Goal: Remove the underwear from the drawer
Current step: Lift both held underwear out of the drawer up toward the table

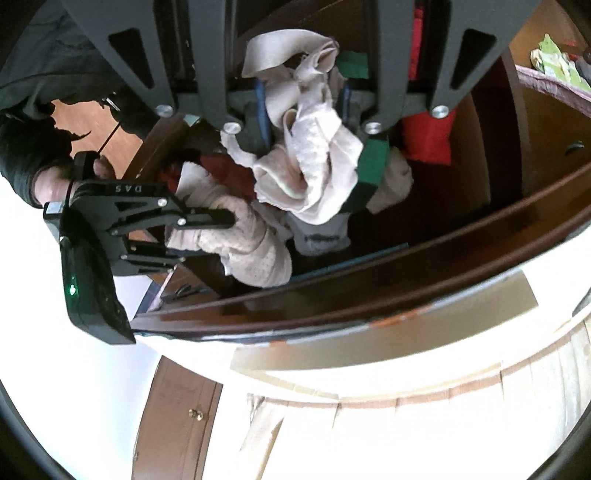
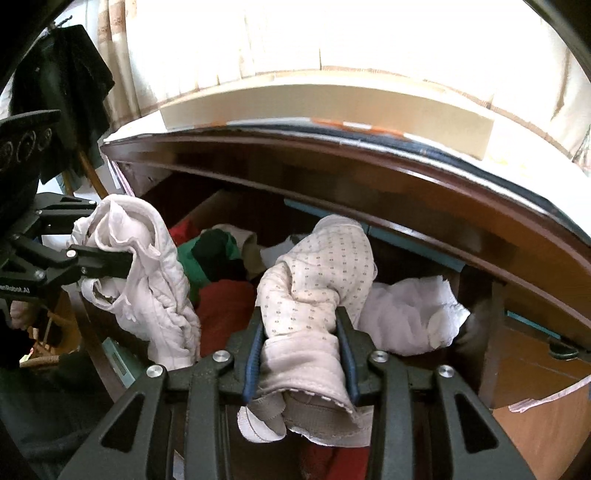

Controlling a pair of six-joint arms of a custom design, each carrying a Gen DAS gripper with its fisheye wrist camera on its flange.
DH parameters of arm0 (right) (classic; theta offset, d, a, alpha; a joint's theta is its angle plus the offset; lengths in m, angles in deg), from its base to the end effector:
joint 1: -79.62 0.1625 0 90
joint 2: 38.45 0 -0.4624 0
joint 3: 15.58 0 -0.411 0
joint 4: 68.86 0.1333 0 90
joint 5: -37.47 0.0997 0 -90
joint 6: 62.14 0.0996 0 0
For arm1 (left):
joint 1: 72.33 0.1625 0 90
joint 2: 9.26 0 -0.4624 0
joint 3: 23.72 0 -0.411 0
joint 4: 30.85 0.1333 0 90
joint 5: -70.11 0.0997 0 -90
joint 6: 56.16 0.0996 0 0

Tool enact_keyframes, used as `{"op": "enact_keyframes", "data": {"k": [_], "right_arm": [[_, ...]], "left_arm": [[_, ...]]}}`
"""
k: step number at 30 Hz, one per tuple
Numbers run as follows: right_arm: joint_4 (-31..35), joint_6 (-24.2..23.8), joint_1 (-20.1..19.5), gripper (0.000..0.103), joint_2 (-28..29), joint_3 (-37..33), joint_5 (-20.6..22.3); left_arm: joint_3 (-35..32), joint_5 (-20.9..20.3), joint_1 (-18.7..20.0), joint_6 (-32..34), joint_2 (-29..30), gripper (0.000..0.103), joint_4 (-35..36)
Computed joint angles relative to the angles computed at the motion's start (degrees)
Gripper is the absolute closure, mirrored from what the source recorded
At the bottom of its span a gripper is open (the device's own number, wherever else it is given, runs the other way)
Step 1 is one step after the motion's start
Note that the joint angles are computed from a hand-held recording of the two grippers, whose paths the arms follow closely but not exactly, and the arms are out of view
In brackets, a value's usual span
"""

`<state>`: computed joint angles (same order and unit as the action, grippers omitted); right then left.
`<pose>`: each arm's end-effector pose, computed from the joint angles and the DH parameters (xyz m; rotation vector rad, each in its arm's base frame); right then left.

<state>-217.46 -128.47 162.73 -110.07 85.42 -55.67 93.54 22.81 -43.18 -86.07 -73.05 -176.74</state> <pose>0.0502 -0.6502 0.3615 1.3443 -2.3944 0.5297 -0.3839 -0.4441 0.1782 0.6589 2.4596 -0.7462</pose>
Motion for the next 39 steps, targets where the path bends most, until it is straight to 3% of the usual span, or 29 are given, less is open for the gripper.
{"op": "enact_keyframes", "data": {"k": [10,29,39], "right_arm": [[-4.96,-0.88,-1.35,0.065,-1.73,3.43,7.03],[-17.39,-7.84,-3.73,0.065,-5.89,11.44,20.92],[-20.42,-9.65,-4.61,0.065,-7.0,13.58,25.63]], "left_arm": [[2.14,2.75,-0.98,4.76,-0.23,0.077,-7.47],[4.7,9.06,-2.47,11.33,0.8,0.077,-24.01],[5.51,11.57,-3.99,17.28,1.99,0.077,-32.05]]}}
